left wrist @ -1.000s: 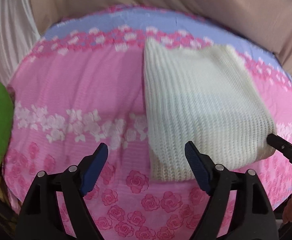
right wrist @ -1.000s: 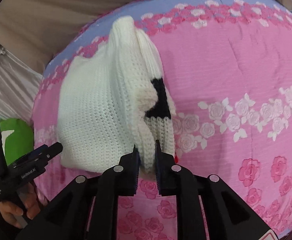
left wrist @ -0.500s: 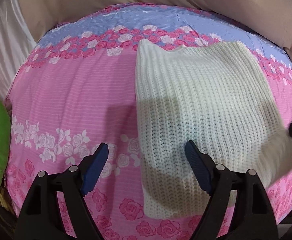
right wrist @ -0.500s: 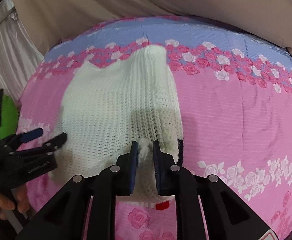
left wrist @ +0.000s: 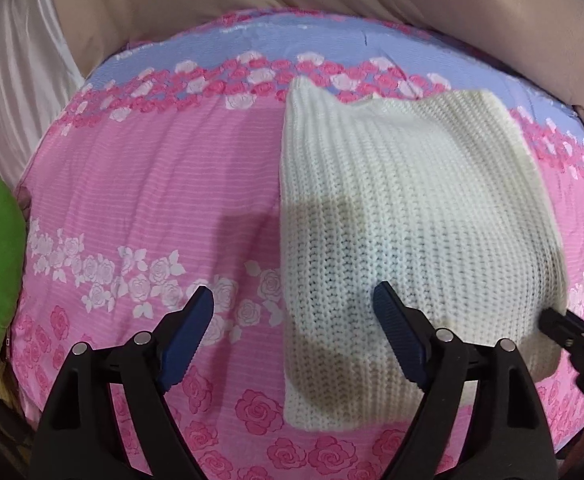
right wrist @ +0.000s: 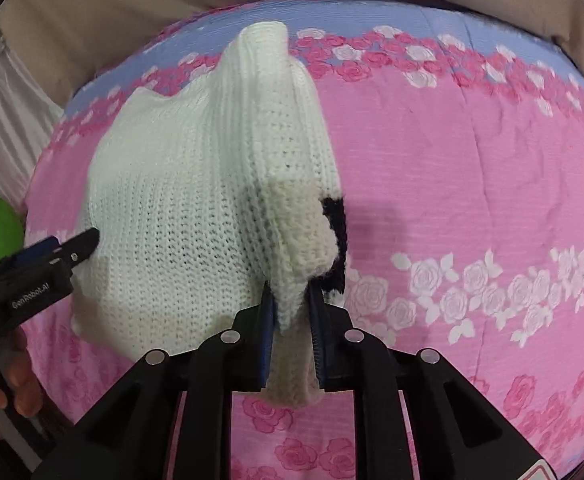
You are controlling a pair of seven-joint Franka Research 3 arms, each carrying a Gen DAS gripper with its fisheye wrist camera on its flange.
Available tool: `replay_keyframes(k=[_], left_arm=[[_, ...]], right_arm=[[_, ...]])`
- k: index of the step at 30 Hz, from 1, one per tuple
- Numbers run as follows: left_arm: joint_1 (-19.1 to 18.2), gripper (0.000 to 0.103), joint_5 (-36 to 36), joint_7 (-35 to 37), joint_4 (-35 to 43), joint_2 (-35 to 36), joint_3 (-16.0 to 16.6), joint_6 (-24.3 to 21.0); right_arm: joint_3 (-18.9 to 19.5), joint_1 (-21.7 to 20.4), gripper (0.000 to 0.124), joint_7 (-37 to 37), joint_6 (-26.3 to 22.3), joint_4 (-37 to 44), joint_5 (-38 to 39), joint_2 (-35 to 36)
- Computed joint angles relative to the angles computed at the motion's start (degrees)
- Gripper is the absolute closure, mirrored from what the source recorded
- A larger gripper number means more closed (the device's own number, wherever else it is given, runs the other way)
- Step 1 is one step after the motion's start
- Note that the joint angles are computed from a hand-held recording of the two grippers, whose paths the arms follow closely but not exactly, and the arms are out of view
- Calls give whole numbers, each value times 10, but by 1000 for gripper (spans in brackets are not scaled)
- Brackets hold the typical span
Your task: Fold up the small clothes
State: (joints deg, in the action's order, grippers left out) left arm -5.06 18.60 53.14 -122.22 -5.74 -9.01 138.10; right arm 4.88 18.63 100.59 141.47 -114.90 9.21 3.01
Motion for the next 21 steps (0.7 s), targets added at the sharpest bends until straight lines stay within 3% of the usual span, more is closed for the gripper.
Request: replay_keyframes(k=[2, 5, 9, 11, 12, 17, 21], left_arm=[[-4, 24, -5, -5, -17, -26, -2, 2], [-11, 18, 10, -34, -58, -77, -17, 23], [-21, 16, 45, -77, -88, -105, -38, 39], [-27, 17, 49, -92, -97, -110, -42, 44], [-28, 17, 53, -97, -99, -111, -43, 45], [-33, 17, 75, -112, -108, -119, -47, 37], [-34, 17, 90, -122, -115, -129, -50, 33]], right_arm=[[1, -2, 109, -9, 16, -23, 27, -34], [12, -4, 109, 31, 38, -65, -35, -97], [35, -18, 100, 101, 44, -114, -98, -149], [49, -31, 89, 150, 44, -137, -135, -168], [54, -36, 84, 168, 41, -142, -149, -170], [62, -51, 81, 242, 19, -142, -201, -168], [62, -39, 78, 241, 27, -148, -210, -170]])
